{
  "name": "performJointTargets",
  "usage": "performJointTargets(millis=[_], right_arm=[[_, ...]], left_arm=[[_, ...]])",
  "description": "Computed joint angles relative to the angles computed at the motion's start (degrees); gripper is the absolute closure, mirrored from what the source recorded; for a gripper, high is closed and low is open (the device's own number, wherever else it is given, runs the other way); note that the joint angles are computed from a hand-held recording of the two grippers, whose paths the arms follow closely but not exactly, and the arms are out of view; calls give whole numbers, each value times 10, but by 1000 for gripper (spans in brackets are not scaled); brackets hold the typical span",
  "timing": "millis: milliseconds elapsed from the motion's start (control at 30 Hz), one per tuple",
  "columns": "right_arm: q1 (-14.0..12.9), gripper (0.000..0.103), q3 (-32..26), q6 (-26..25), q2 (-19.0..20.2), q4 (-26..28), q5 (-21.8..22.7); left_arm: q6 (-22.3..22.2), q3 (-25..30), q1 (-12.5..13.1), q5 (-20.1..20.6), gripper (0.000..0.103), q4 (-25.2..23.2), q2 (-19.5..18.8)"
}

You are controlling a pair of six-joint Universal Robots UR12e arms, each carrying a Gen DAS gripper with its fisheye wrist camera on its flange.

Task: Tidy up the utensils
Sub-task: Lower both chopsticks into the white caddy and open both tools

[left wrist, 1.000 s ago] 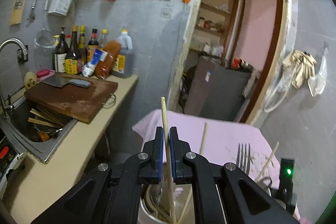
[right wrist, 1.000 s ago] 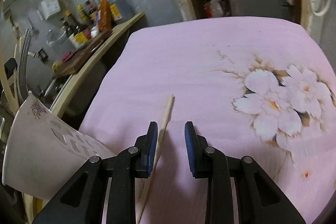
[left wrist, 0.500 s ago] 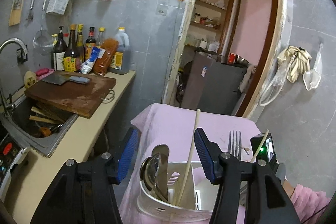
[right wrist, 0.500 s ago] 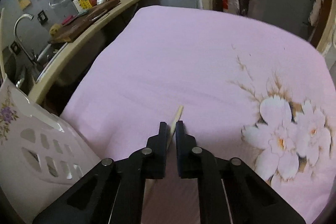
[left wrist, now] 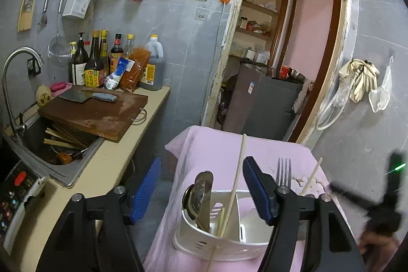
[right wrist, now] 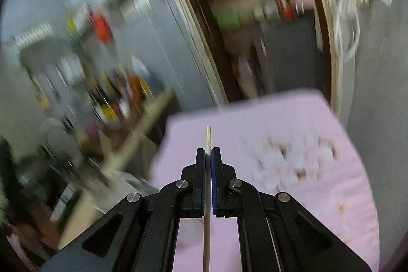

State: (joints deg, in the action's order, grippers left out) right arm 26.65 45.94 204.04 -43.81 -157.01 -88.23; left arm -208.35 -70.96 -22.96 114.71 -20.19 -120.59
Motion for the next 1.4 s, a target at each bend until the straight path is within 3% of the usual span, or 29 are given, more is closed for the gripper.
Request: performJointTargets(millis=[67,200,367,500,633,900,1067,1267,1400], right_arm=[[3,99,-5,4,6,-98,13],[15,99,-99,1,75,-240,8],[30,99,-237,-5,166,-231,-43],[35,99,-277,-21,200,-238,-75],[43,99,-325,-38,226,-200,-108],[45,98,-135,-56,125,-210,-102],[45,95,-63,-46,78,-202,-108],[46,78,6,-55,29,-195,-109],[48,75,44,-51,3,-187,-120]], left_arm=[[1,-3,-2,5,21,-3,5],[-11,-9,-3,7,12,-11,14],[-31,-22,-4,28,9,-20,26],[-32,-30,-5,44,8,-29,34],[-37,-37,-6,56,8,-38,38],[-46,-42,-4,65,8,-26,38],[-44,-45,-2,63,4,-10,39],[-35,-51,-3,63,3,-3,45],[-24,-50,-9,68,3,7,46]])
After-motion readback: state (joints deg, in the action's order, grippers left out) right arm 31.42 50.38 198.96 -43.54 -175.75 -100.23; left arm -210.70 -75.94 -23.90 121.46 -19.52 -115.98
